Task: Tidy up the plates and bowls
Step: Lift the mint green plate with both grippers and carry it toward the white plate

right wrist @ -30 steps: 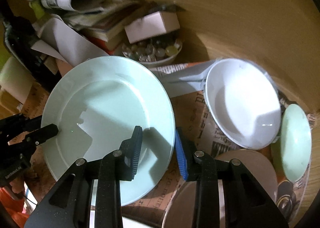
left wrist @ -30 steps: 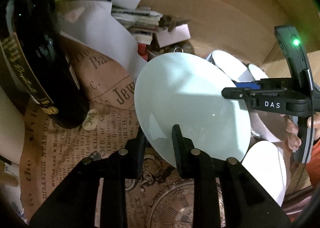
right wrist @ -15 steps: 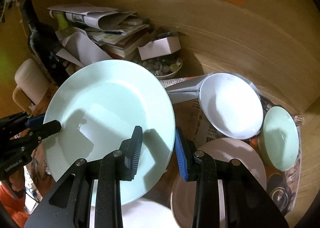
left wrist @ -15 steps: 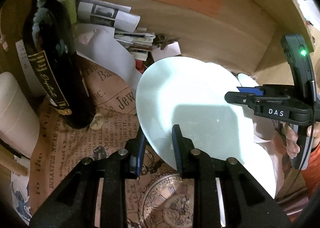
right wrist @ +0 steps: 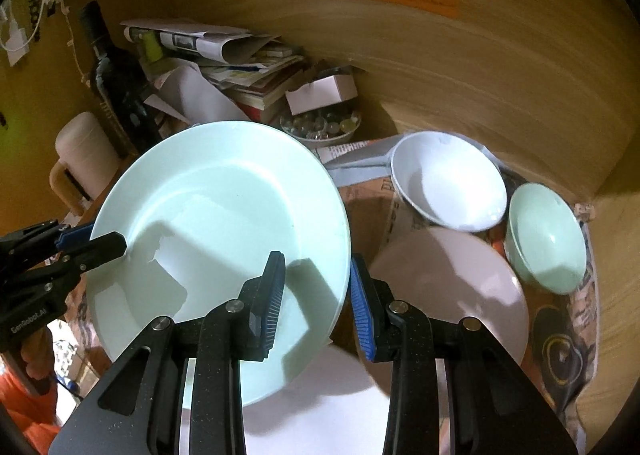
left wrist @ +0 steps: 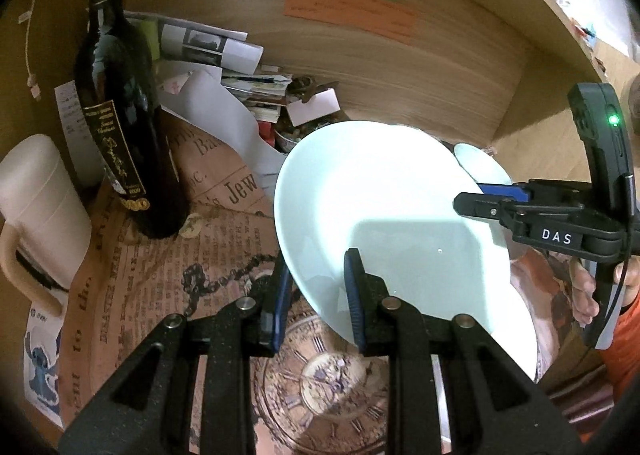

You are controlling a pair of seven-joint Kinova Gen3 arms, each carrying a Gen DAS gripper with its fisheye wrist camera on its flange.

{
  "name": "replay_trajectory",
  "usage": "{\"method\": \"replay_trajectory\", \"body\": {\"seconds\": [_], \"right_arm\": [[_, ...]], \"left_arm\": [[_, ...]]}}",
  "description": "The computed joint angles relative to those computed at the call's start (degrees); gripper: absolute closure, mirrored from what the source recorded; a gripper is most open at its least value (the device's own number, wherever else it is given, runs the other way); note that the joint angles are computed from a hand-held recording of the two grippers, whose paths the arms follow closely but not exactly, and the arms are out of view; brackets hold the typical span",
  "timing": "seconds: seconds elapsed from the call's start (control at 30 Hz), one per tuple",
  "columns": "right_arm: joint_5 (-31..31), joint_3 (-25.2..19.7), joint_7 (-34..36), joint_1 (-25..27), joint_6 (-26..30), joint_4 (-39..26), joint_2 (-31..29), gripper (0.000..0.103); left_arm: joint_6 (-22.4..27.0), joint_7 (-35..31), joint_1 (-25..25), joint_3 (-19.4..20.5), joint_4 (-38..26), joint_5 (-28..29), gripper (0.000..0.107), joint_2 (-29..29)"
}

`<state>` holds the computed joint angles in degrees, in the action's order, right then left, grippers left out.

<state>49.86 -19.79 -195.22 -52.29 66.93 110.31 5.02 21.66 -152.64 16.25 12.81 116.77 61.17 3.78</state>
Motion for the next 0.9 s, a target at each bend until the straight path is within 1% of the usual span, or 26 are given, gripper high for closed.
{"method": "replay_trajectory", "body": {"seconds": [0.47, 0.77, 0.9], "right_arm": [[0.0, -3.6, -10.5, -6.0, 3.7, 3.5, -0.3, 0.073], [-0.8, -5.3, -17.2, -9.6, 5.7, 5.6, -0.3, 0.073], [-1.4, -5.9, -20.0, -11.1, 6.5, 6.4, 0.2, 0.073]], "left_arm": [[-2.6, 0.0, 3.9, -1.3, 6.2, 1.5, 0.082, -5.1], [-3.3, 3.2, 6.8, -1.9, 8.3, -1.1, 0.082, -6.2], [-3.2, 3.6, 7.6, -2.0, 9.0, -1.4, 0.082, -6.3]]}}
